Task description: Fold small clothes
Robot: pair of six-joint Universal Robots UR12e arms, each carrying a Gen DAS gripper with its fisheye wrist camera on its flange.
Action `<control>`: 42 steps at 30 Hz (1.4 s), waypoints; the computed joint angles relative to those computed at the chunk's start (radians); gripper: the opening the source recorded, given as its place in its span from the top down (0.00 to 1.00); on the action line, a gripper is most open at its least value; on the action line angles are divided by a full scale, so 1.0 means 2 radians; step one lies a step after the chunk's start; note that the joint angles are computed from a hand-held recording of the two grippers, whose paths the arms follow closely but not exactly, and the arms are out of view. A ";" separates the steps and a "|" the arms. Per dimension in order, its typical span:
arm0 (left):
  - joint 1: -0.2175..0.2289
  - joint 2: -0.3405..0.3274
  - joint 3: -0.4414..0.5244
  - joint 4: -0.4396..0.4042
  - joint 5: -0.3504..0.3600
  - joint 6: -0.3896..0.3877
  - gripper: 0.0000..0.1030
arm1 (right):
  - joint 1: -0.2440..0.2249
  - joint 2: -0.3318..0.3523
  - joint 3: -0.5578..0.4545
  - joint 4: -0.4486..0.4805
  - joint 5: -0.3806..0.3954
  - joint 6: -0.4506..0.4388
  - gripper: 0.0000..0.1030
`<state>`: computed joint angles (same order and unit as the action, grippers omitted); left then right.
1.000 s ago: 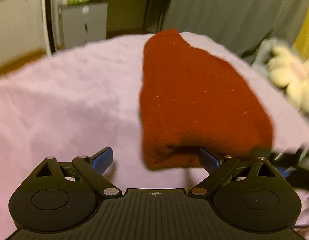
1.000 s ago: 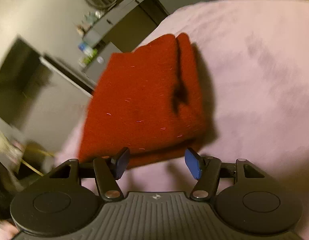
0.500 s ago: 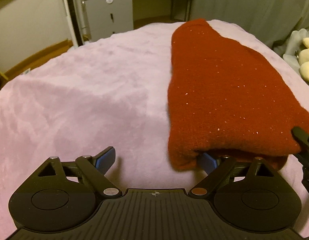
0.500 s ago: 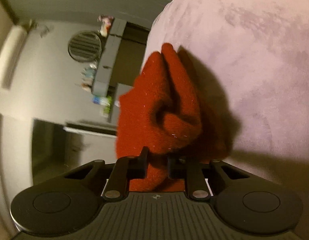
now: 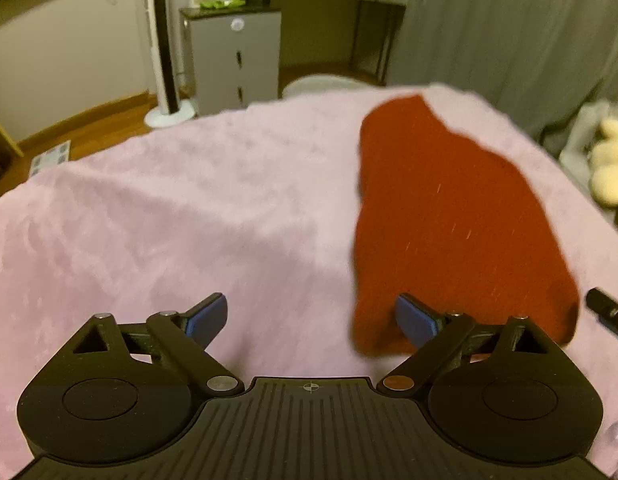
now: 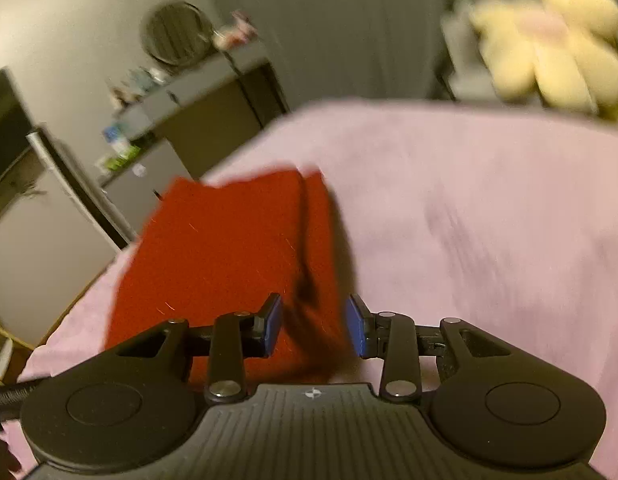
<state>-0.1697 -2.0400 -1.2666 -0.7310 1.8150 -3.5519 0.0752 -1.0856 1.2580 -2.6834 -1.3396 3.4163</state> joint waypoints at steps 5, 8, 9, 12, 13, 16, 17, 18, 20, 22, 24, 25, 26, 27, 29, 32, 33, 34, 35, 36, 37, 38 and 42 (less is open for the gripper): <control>-0.004 -0.029 0.035 -0.034 0.006 0.042 0.08 | 0.014 0.011 -0.014 0.038 -0.001 -0.079 0.82; -0.006 -0.039 0.042 -0.038 0.012 0.069 0.06 | 0.018 0.020 -0.026 0.090 -0.037 -0.092 0.93; -0.005 -0.040 0.043 -0.042 0.008 0.068 0.06 | 0.017 0.022 -0.028 0.096 -0.038 -0.089 0.93; 0.000 -0.044 0.045 -0.050 -0.004 0.053 0.04 | 0.016 0.027 -0.034 0.105 -0.039 -0.083 0.93; 0.000 -0.046 0.046 -0.050 -0.003 0.057 0.03 | 0.018 0.029 -0.038 0.110 -0.047 -0.093 0.93; -0.004 -0.049 0.045 -0.045 0.013 0.084 0.00 | 0.024 0.029 -0.038 0.115 -0.068 -0.115 0.93; -0.004 -0.047 0.044 -0.045 0.014 0.086 0.00 | 0.025 0.026 -0.035 0.117 -0.072 -0.122 0.93; -0.005 -0.044 0.042 -0.044 0.016 0.086 0.00 | 0.026 0.023 -0.033 0.123 -0.074 -0.132 0.93; -0.007 -0.035 0.030 -0.032 0.024 0.086 0.00 | 0.026 0.023 -0.042 0.170 -0.077 -0.141 0.84; -0.011 -0.023 0.015 -0.025 0.032 0.080 0.01 | 0.024 0.016 -0.034 0.188 -0.069 -0.143 0.79; -0.012 -0.011 0.004 -0.031 0.019 0.072 0.01 | 0.024 0.005 -0.024 0.194 -0.064 -0.153 0.73; -0.013 -0.004 -0.003 -0.035 0.013 0.069 0.01 | 0.025 0.000 -0.022 0.206 -0.059 -0.156 0.58; -0.015 0.002 -0.012 -0.033 0.010 0.067 0.00 | 0.024 -0.004 -0.022 0.216 -0.051 -0.155 0.42; -0.016 0.008 -0.019 -0.030 0.010 0.064 0.00 | 0.022 -0.009 -0.018 0.220 -0.041 -0.156 0.35; -0.020 0.014 -0.028 -0.030 0.017 0.059 0.00 | 0.022 -0.019 -0.011 0.216 -0.034 -0.159 0.16; -0.021 0.014 -0.022 -0.050 0.011 0.070 0.00 | 0.026 -0.029 -0.002 0.201 -0.042 -0.166 0.04; -0.022 0.013 -0.017 -0.062 0.013 0.072 0.00 | 0.027 -0.031 -0.002 0.198 -0.043 -0.168 0.04; -0.022 0.012 -0.012 -0.073 0.019 0.073 0.00 | 0.028 -0.033 -0.003 0.198 -0.047 -0.167 0.04; -0.023 0.012 -0.011 -0.076 0.023 0.074 0.00 | 0.029 -0.033 -0.006 0.200 -0.049 -0.163 0.04; -0.023 0.013 -0.010 -0.076 0.025 0.076 0.00 | 0.029 -0.032 -0.009 0.205 -0.049 -0.157 0.04; -0.024 0.015 -0.012 -0.073 0.027 0.078 0.00 | 0.028 -0.032 -0.012 0.209 -0.047 -0.150 0.04; -0.024 0.017 -0.014 -0.068 0.028 0.082 0.00 | 0.028 -0.031 -0.015 0.212 -0.046 -0.145 0.04; -0.023 0.022 -0.019 -0.055 0.033 0.088 0.00 | 0.032 -0.033 -0.017 0.207 -0.069 -0.139 0.04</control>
